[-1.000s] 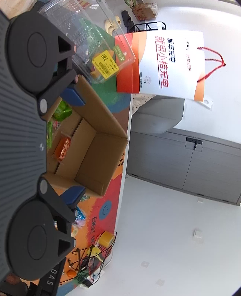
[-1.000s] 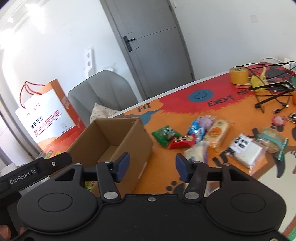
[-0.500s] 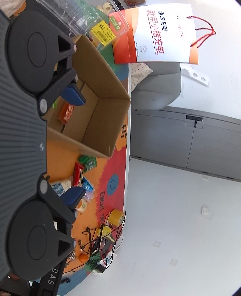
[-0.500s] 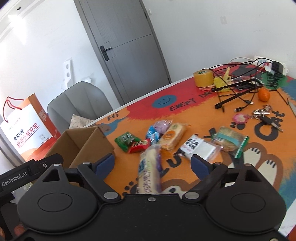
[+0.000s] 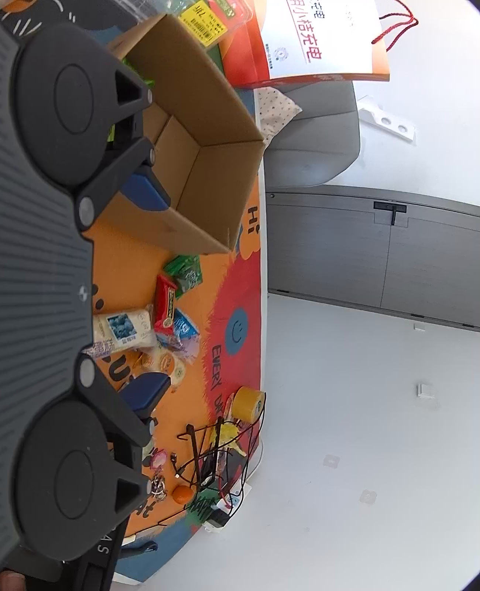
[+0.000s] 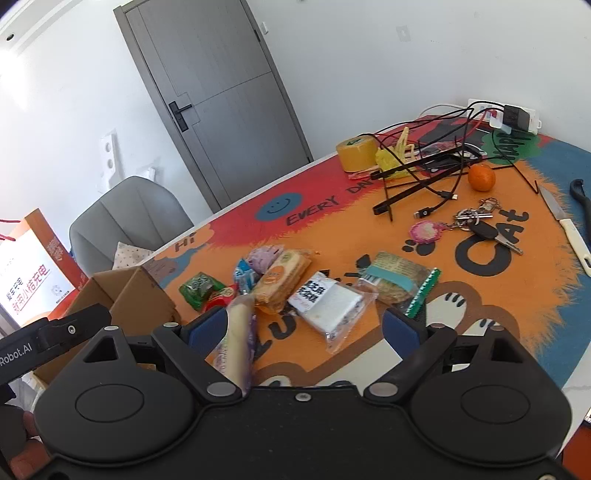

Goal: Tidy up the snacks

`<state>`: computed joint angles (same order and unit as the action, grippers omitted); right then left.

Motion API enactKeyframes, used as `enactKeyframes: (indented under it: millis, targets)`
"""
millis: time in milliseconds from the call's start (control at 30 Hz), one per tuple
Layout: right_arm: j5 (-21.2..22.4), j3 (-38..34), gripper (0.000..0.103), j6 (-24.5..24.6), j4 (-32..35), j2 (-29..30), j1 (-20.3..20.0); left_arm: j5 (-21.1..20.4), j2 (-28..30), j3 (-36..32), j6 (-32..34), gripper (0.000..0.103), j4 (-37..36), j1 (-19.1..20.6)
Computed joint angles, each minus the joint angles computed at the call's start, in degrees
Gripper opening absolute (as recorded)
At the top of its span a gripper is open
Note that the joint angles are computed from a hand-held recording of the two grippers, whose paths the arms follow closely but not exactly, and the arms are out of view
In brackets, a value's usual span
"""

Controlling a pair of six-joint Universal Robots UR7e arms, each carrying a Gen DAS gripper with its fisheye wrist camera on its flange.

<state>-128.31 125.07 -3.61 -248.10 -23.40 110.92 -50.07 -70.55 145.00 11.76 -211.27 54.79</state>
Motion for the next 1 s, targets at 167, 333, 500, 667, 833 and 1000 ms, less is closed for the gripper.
enactKeyframes:
  millis: [167,333,500,667,833,1000]
  targets:
    - [1.44,1.29,0.091,-0.14,-0.86,-0.53,-2.19,-0.11,2.85,-0.78,-0.31,0.094,-0.52,-0.15]
    - [3.25,2.15,0.09,-0.18,-1.05,-0.93,-4.75,-0.18,5.97,-2.01,-0.62,0.093,-0.53,0.3]
    - [4.53,2.48,0.087,-0.4,-1.16,-1.23,-7.17,-0.16,8.91,-3.84,-1.31,0.092,0.46,1.15]
    - [6.53,2.63,0.079,-0.43,-0.13,-2.0,-9.92,0.29,11.53,-6.01,-1.99,0.091,1.99,2.22]
    - [7.92,1.99,0.073,0.03,1.76,-2.68,-12.2,0.43,13.77,-8.45,-2.72,0.084,4.33,3.66]
    - [8.61,0.78,0.069,-0.1,3.79,-2.94,-13.82,0.42,15.39,-10.98,-4.16,0.077,7.86,5.19]
